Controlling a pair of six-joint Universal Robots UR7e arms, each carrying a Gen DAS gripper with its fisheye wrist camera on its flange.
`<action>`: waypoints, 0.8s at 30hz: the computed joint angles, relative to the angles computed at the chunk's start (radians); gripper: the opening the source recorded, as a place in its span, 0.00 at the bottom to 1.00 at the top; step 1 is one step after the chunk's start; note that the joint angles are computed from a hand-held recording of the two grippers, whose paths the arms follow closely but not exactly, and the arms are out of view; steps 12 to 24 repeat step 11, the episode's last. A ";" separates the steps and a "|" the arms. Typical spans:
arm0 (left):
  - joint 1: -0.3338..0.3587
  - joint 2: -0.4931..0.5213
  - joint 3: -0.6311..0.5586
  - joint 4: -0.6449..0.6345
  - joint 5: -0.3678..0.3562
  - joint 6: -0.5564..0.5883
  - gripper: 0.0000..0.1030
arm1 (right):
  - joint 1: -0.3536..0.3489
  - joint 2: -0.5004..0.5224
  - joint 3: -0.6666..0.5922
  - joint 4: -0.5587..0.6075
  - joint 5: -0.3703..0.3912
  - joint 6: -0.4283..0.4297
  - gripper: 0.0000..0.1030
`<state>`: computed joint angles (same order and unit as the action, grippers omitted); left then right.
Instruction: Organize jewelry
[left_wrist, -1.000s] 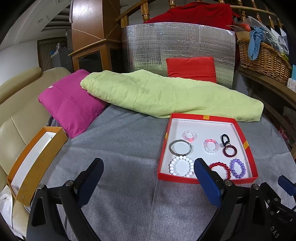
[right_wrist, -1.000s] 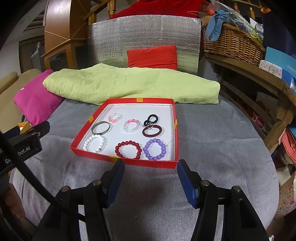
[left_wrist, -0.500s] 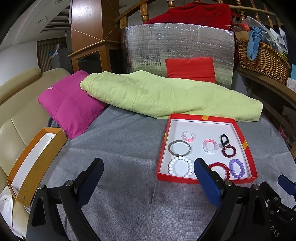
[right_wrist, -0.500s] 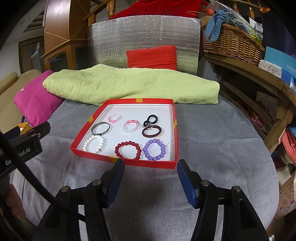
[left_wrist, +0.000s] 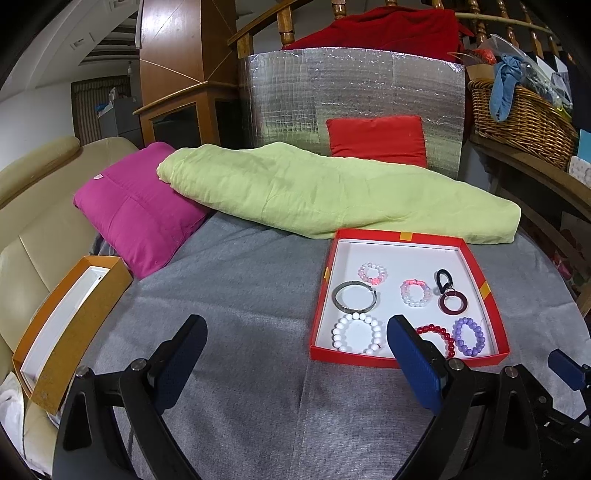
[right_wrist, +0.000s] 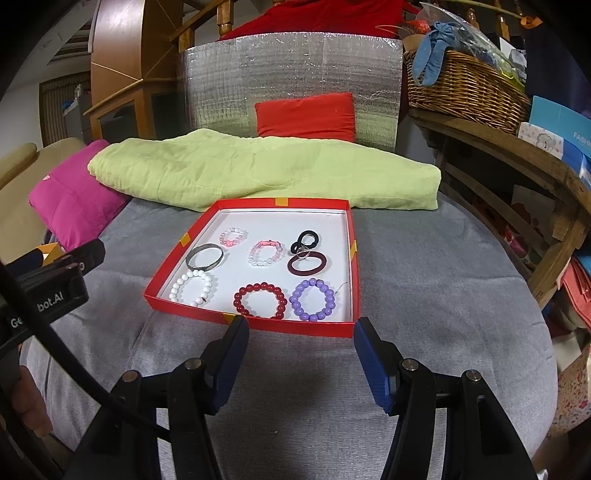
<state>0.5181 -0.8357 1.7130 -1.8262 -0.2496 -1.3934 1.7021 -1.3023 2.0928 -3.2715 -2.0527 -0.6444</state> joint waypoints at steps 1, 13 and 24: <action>0.000 -0.001 0.000 0.001 0.000 0.000 0.95 | 0.001 0.001 0.000 -0.001 -0.001 0.000 0.61; 0.015 -0.018 0.010 0.087 0.027 -0.070 0.95 | -0.021 -0.017 -0.026 -0.012 0.015 0.040 0.61; 0.015 -0.018 0.010 0.087 0.027 -0.070 0.95 | -0.021 -0.017 -0.026 -0.012 0.015 0.040 0.61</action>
